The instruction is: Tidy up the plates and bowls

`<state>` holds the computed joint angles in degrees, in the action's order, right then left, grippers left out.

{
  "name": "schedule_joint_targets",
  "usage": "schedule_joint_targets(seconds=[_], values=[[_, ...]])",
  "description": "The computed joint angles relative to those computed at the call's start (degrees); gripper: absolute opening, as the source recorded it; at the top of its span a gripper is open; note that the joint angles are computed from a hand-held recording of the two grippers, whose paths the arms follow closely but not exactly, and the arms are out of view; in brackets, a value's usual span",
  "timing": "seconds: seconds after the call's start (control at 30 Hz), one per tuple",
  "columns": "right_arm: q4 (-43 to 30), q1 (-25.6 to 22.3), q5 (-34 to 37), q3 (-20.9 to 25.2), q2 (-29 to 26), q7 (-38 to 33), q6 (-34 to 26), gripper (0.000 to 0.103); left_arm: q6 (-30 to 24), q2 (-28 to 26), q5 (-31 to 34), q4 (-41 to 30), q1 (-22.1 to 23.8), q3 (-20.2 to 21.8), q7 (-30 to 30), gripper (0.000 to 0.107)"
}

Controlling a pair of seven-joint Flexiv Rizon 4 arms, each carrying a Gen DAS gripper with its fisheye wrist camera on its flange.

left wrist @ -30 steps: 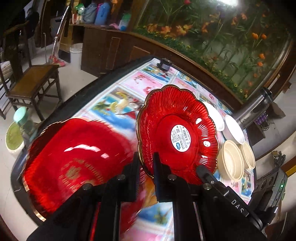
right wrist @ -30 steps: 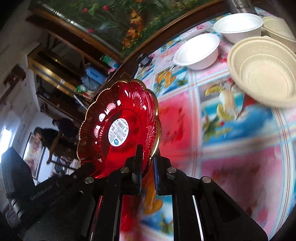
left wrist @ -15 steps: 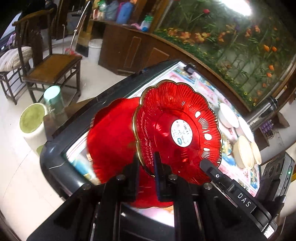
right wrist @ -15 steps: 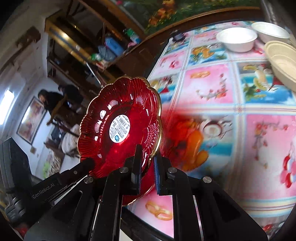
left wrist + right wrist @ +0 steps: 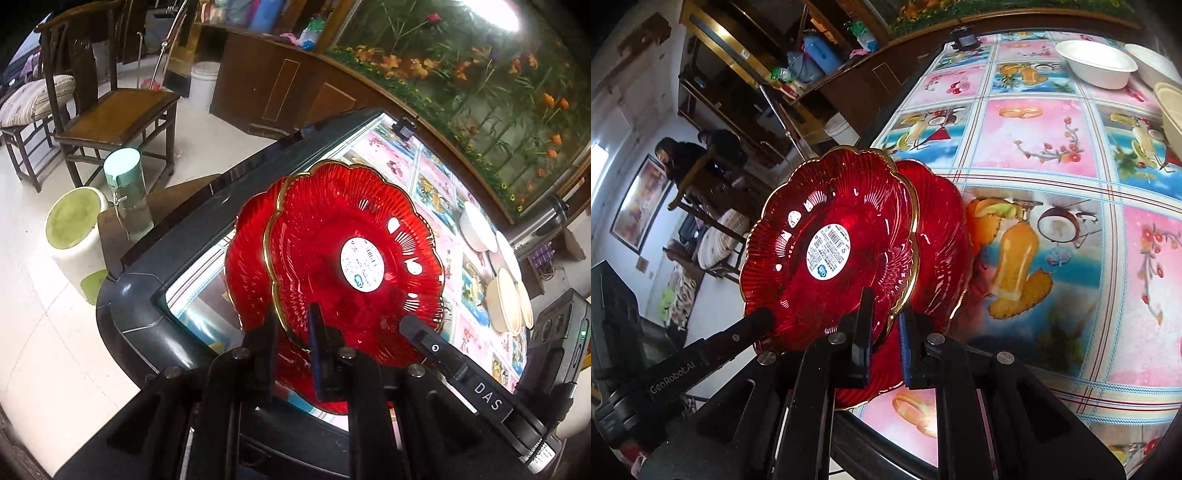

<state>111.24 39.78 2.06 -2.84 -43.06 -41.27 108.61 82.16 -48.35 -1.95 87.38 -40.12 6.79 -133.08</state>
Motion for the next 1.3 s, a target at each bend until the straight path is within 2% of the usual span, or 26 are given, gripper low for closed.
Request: schedule_joint_targets(seconds=[0.07,0.13,0.3,0.33,0.43,0.5,0.57,0.6,0.67,0.87,0.93,0.97,1.03,1.23,1.3], values=[[-0.32,1.14,0.23,-1.32,-0.02,-0.08,-0.77,0.012,-0.52,-0.15,-0.13,-0.07,0.47,-0.47,0.37,0.016],[0.05,3.13,0.99,-3.23,0.22,0.03,-1.21,0.012,-1.89,-0.25,0.24,-0.53,-0.65,1.43,-0.75,0.016],[0.17,6.56,0.65,-7.55,0.91,0.89,-5.07,0.016,-0.86,0.29,1.45,0.16,-1.04,2.72,-2.23,0.017],[0.08,5.93,-0.23,-6.99,1.18,0.87,-6.03,0.017,-1.03,0.35,1.89,0.04,-2.02,4.17,-3.26,0.017],[0.38,6.58,-3.35,-8.17,2.12,0.25,-9.01,0.018,-0.32,0.77,2.73,0.57,-2.05,4.31,-4.06,0.017],[1.37,8.32,-5.42,-10.52,2.98,-0.12,-10.20,0.021,-0.27,0.94,3.18,0.66,-2.49,5.09,-4.74,0.017],[2.98,12.12,-6.07,-15.16,3.32,0.15,-9.32,0.023,0.14,1.21,3.54,0.89,-2.80,5.59,-5.50,0.018],[4.38,15.43,-5.88,-19.14,3.41,-0.08,-7.98,0.023,0.23,1.34,3.66,0.95,-2.92,5.73,-5.79,0.019],[6.14,19.21,-4.31,-23.77,3.16,-1.54,-4.87,0.023,0.66,1.43,3.88,0.81,-2.91,5.67,-6.10,0.019],[9.80,23.31,6.15,-29.42,1.69,-4.65,3.17,0.030,2.22,1.51,3.74,0.44,-2.97,4.45,-4.89,0.022],[10.65,23.82,10.66,-30.14,0.50,-4.70,5.73,0.044,1.95,1.13,4.02,-0.71,-3.91,4.84,-4.16,0.031],[11.15,23.73,13.17,-30.19,-0.21,-4.48,7.24,0.045,1.58,0.77,4.27,-1.64,-4.63,5.20,-3.84,0.034],[11.56,21.46,15.92,-28.10,-0.50,-4.42,9.18,0.045,0.55,-0.01,4.79,-3.69,-5.20,4.65,-2.38,0.043],[12.77,14.81,20.38,-21.37,-1.05,-6.36,12.94,0.045,-3.31,-3.65,5.42,-11.24,-4.66,-1.27,5.59,0.064],[13.69,12.79,21.19,-19.19,-0.55,-7.52,13.88,0.045,-5.02,-5.17,5.22,-13.95,-4.59,-3.17,8.29,0.066]])
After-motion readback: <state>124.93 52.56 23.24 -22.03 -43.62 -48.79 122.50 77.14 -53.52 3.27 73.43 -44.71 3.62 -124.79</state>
